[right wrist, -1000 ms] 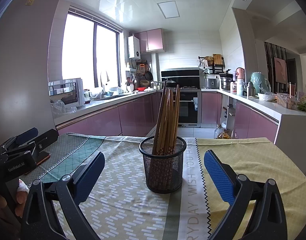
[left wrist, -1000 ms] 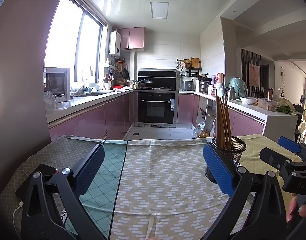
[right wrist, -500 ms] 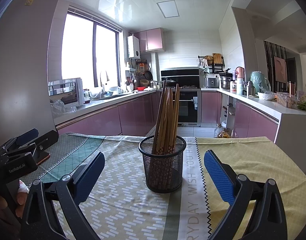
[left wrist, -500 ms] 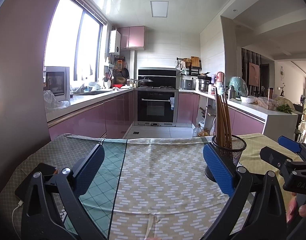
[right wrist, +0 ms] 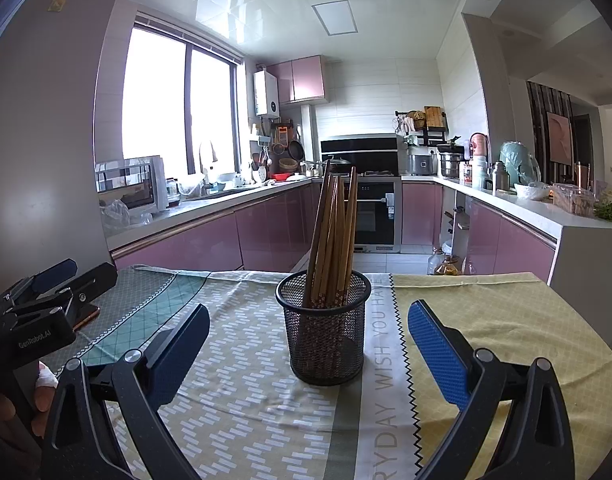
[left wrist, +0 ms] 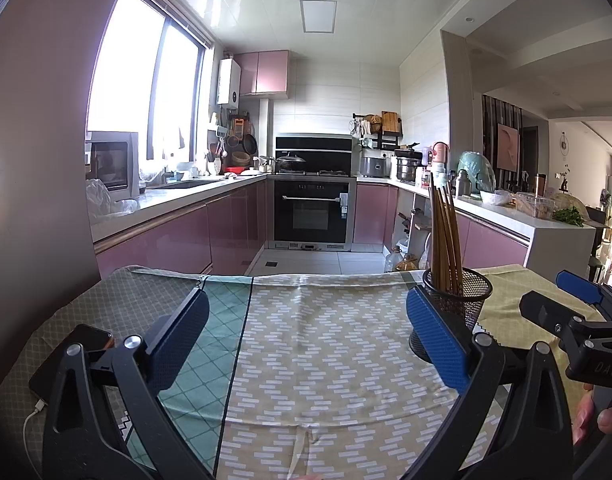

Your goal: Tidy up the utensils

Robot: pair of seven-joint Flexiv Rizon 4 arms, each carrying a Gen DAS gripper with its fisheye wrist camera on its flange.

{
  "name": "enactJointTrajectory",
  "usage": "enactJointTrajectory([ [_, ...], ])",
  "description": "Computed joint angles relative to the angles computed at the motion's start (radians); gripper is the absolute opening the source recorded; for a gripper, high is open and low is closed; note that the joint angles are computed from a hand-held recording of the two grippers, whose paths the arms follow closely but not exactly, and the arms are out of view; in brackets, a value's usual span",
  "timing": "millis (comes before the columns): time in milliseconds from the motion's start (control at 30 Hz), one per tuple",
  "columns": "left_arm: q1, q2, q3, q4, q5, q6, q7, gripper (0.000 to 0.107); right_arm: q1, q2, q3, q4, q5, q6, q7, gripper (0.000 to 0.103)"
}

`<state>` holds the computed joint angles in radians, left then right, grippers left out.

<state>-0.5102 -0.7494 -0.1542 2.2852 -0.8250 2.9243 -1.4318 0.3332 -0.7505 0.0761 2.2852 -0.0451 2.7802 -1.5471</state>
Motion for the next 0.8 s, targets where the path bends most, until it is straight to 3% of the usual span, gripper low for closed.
enactJointTrajectory([
  [800, -0.003, 0.001, 0.0, 0.0, -0.002, -0.004, 0.0, 0.097, 0.011, -0.001, 0.0, -0.004, 0.02, -0.004, 0.006, 0.096],
])
